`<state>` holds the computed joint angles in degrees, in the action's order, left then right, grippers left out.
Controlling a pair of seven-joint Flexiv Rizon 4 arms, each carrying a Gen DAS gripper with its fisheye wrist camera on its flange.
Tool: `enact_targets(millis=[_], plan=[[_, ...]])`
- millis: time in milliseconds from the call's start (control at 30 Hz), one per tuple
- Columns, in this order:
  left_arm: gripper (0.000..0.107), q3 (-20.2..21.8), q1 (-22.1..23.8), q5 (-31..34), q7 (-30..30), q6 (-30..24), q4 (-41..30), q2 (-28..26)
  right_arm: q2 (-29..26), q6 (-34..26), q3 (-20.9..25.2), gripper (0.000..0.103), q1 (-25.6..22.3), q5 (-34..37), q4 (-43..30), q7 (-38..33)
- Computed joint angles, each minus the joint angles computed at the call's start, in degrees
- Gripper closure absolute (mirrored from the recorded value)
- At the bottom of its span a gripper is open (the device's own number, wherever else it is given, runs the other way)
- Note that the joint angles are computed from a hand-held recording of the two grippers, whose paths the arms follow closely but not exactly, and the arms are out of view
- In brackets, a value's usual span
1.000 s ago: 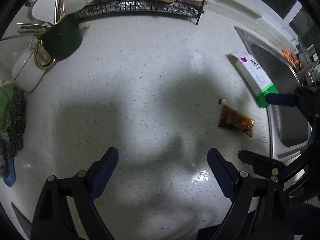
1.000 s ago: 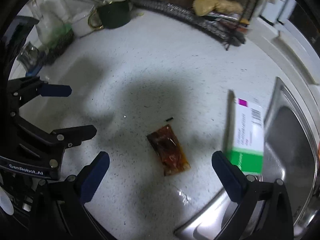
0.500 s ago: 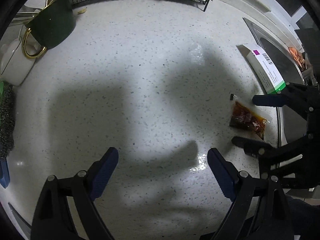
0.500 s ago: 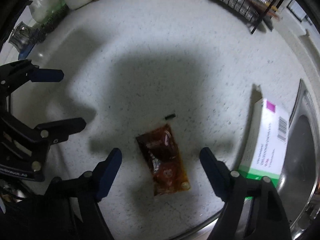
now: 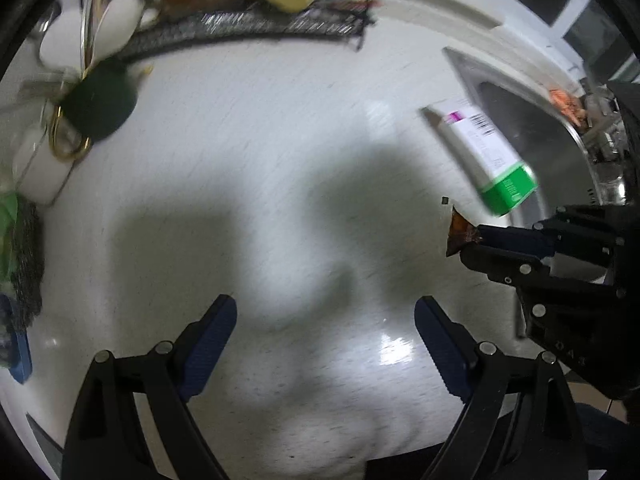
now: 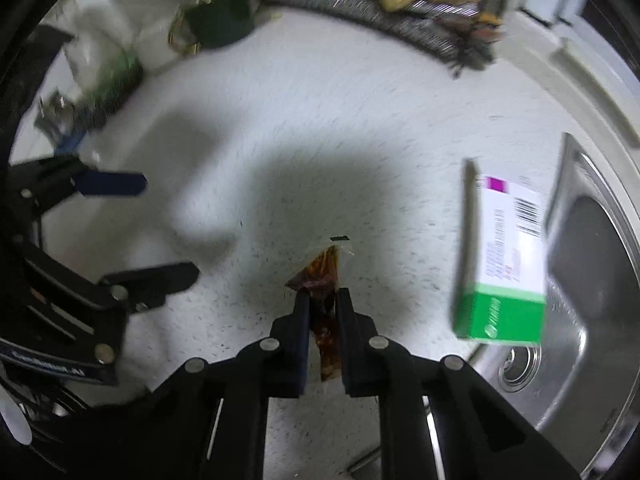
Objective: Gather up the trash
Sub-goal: 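Close the right tool on the brown sauce packet, then lower the left tool onto the white-green medicine box and close on it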
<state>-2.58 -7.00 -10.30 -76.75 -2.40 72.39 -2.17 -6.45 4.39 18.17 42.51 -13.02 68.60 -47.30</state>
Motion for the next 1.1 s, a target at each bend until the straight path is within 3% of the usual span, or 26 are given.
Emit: enact_targets(millis=[233,433,600,833,1100], plan=[[0.017,-2.71,-2.07,-2.24,-1.59,-1.02,-8.16,-4.71,7.38,1.13,0.85,0.092,-2.25,-6.28,5.60,10.44],[0.017,-4.62,-5.76,-2.18,-6.40,-2.14,-19.30,-14.21,9.47,-1.73,0.84,0.092,-5.62,-12.85,6.41,14.75],[0.017,-4.88,-8.16,-3.28,-11.91,-5.82,-27.90,-21.75,10.48,-1.47,0.15,0.092,-8.73,-10.91,8.37,18.21],[0.017,-4.98,-10.75,-3.88,-15.20,-12.72,-40.01,-31.32,10.80,-1.69,-0.56,0.092,-11.63,-7.96,9.18,19.31],[0.017,-3.22,-13.72,-2.43,-17.90,-19.17,-49.27,-38.00,11.07,-1.85,-1.48,0.092,-13.72,-4.05,9.78,18.20]])
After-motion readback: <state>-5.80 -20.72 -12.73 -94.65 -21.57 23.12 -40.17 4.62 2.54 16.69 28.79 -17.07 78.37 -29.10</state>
